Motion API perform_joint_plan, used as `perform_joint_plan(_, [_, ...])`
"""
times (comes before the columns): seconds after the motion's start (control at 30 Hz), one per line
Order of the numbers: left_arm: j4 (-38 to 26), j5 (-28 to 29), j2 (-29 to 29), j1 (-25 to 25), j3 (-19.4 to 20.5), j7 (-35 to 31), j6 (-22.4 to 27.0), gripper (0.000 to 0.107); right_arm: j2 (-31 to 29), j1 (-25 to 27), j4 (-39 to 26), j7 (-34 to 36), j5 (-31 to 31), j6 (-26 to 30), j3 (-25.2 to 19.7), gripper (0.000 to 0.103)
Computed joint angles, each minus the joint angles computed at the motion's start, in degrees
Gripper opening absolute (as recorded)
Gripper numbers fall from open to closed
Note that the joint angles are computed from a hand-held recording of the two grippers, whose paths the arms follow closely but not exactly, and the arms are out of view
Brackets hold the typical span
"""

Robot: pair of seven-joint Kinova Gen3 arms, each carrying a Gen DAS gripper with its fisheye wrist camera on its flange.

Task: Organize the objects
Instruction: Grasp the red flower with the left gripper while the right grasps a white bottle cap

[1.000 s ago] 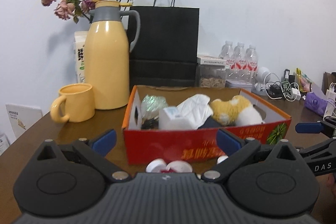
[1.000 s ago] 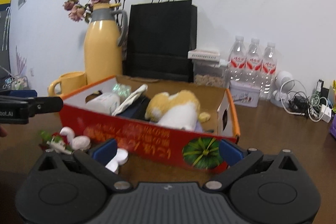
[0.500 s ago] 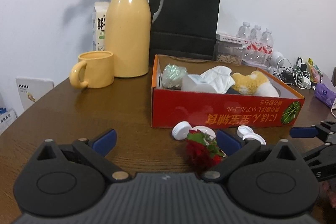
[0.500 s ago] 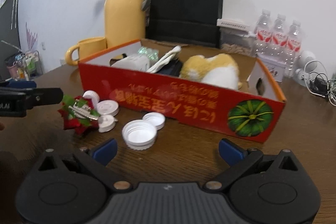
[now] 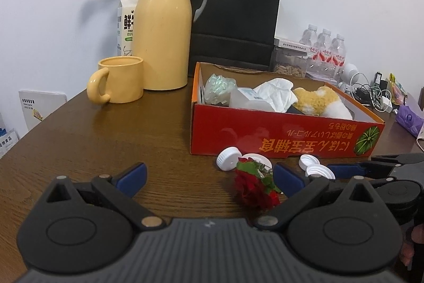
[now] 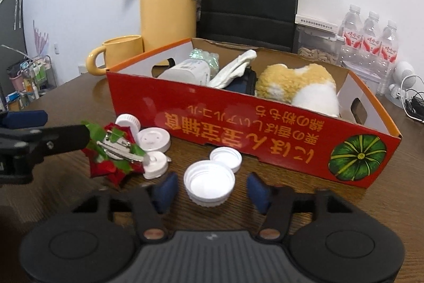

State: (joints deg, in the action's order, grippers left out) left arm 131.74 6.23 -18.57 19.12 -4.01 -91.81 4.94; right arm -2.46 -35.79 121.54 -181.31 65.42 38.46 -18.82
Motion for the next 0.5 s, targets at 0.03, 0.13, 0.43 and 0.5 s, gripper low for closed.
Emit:
perform_joint_plan(0.03, [-0.01,-0.04,0.0,-0.49,0.51,0.17,0.07,0.103,0.13,0.03,-0.14,0.06,0.07,-0.06,0.05,0.041])
perform_joint_plan(0.13, [0.02,-0.13,0.08,-1.78,1.69,0.74,-0.1,0.103,0.02,0.02,-0.03,-0.17,0.49,-0.12,0.06,0.039])
perform_joint_plan(0.43, [0.14,-1.15,0.49,-5.06,5.13,2.14,-0.32,0.103,-1.09,-2.7,3.34,-9.91,10.62,5.2,-2.03,0.039])
perform_joint_plan(0.5, [0.27,-1.43,0.47,-5.68,5.93,2.5,-0.58,0.103,-2.03,-2.87,4.31,-11.72,11.95,5.59,-2.12,0.039])
